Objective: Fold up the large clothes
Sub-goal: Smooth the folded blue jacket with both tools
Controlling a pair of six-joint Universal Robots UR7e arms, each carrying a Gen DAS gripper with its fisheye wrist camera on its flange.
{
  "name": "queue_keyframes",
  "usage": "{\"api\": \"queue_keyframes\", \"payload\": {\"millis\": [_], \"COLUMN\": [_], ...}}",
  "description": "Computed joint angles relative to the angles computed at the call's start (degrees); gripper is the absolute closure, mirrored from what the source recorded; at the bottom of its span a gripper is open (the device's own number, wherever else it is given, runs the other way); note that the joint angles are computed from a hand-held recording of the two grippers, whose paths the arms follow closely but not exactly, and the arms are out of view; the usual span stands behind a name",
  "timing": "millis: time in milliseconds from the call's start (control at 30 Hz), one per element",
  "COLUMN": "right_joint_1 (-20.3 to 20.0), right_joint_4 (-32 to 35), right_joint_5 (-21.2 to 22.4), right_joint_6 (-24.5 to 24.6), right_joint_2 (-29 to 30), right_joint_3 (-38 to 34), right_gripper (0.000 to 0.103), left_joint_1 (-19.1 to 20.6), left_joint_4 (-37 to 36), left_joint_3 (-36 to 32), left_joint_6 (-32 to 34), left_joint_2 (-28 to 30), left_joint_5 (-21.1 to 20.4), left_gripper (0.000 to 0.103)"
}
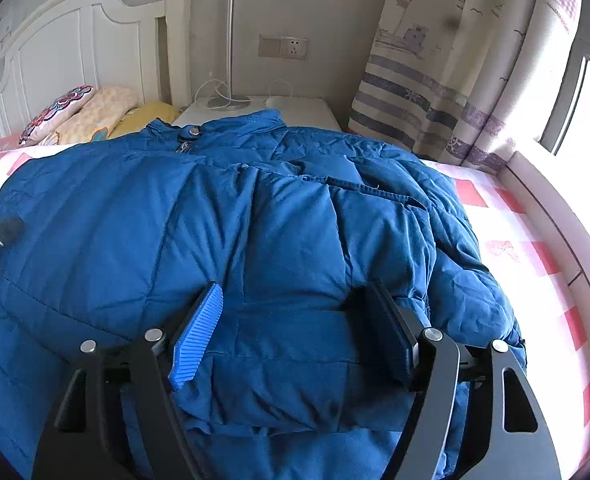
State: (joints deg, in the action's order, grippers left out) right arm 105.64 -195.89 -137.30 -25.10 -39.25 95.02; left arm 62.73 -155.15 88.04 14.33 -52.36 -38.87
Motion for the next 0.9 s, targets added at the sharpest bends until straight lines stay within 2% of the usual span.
{"api": "queue_keyframes", "payload": {"millis": [33,100,267,700,767,833,900], "right_joint_1": [0.0,-0.1,-0.1,0.1,0.0,0.7,1.5], "right_joint_4": [0.0,0.2,0.6,0.4,1.5,2.4,0.2], "right_joint_5": [0.0,0.0,-0.3,-1.7,-0.9,-1.9,-2.3], "right_joint_6": [0.0,0.2,0.8,0.1,1.1,2.1,0.4], "right_joint_2": [0.0,-0.1,0.0,0.7,-0.1,-0.3,0.3], "right_joint_3": [0.0,0.0,-0.1,-0.8,-0.3,-0.8,-1.9], "right_gripper": [0.031,0.027,0.018,0.014,0.014,0.013,0.010], "left_joint_1": [0.7,1.3,1.0,0.8,0.8,0.9,1.0], "left_joint_4": [-4.2,-6.0,-8.0,-8.0,-8.1,-7.9,-7.6], "left_joint_3": [1.3,2.1,2.5,2.6,2.6,2.5,2.4], "left_joint_6": [2.4,2.8,4.6,4.1,4.1,3.9,3.6], "left_joint_2": [-0.3,-0.8,-0.1,0.0,0.0,-0.1,-0.1], "left_joint_5": [-2.3,-3.9,-2.2,-2.2,-2.2,-2.5,-2.6], "left_gripper": [0.002,0.002,0.002,0.002,0.002,0.002,0.002]}}
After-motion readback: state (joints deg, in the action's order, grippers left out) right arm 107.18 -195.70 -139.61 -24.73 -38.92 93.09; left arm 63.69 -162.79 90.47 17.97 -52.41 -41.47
